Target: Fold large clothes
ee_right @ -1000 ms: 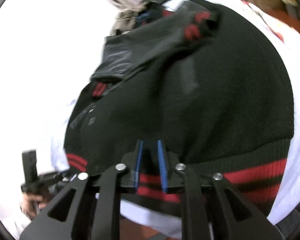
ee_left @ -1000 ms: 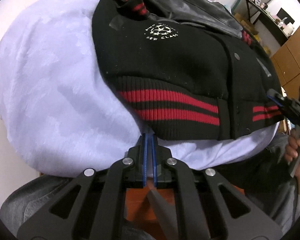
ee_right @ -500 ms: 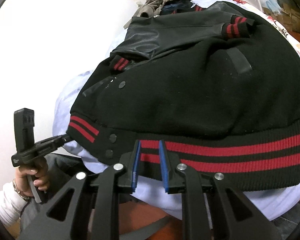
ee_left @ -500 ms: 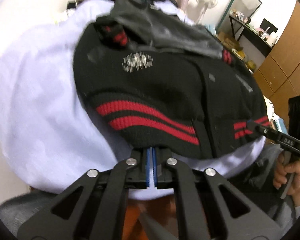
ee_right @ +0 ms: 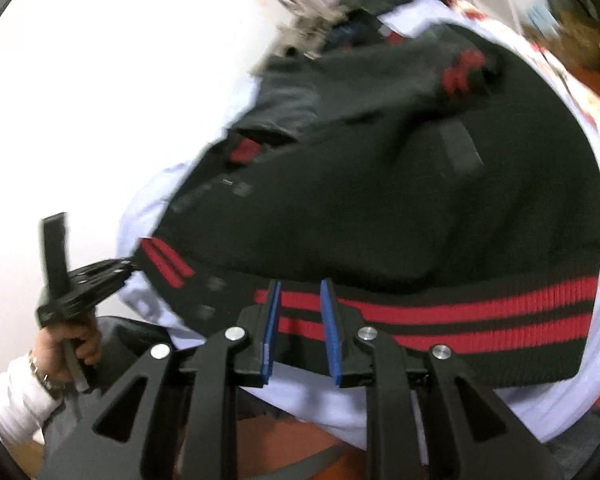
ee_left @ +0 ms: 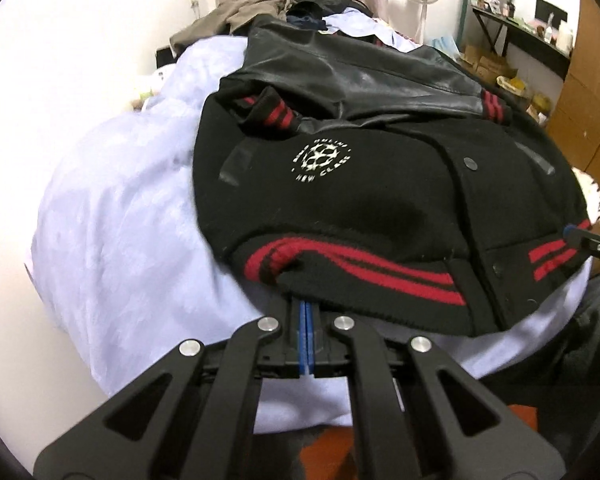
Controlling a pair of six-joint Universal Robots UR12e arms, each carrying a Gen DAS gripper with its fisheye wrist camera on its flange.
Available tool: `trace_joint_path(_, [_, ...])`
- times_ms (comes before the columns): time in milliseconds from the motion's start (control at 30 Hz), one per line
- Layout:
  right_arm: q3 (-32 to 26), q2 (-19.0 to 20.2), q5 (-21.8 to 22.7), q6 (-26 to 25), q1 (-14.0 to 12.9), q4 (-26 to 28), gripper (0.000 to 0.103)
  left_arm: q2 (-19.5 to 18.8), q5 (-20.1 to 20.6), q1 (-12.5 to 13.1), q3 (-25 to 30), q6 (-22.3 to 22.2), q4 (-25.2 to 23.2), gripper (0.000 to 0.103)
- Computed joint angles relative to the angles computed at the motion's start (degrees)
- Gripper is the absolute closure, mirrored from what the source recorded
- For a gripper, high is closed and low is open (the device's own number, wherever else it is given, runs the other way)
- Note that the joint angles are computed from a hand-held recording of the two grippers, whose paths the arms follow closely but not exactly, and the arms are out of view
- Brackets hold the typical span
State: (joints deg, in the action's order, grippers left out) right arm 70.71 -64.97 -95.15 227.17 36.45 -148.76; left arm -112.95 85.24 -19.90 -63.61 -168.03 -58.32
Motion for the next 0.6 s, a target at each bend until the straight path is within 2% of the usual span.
trace_joint_path(67, [-0.95,0.68,3.29,-1.89,0.26,-2.82,0.079,-0.42,-5.09,1.62,1.62,-0.33,-3.32,0.099])
trace_joint_path(100, [-1.77,1.33,5.76,-2.46,0.45,-4.13,0.075,-0.86,-7.74,2.29,2.79,0.0,-5.17,0.099])
trace_joint_path(167, [-4.0,2.9,10.34,-4.1,0.92,-5.02,0.073,-1.62,-10.04,2.76,4.65,1.45,-7.11,0.099])
trace_joint_path(200, [-5.94,4.12,12.77,-5.73,1.25,-4.48,0.073,-2.14,-10.78,2.87,5.79,2.25,-7.96,0.099])
trace_joint_path(300, [-12.15,7.76,14.91,-9.99,2.27,-0.61,0.072,-4.81,-13.69,3.08,11.22,3.43,-12.02,0.099])
trace_joint_path(433, [-20.01,12.31,11.5,-13.87,3.15,6.07,0.068,-8.94,-16.48,3.02,18.78,5.67,-19.28,0.099])
trace_joint_path(600, [-28.09,17.46,3.09,-15.43,3.73,12.33,0.065,-13.72,-19.33,2.88,27.43,9.51,-27.03,0.099])
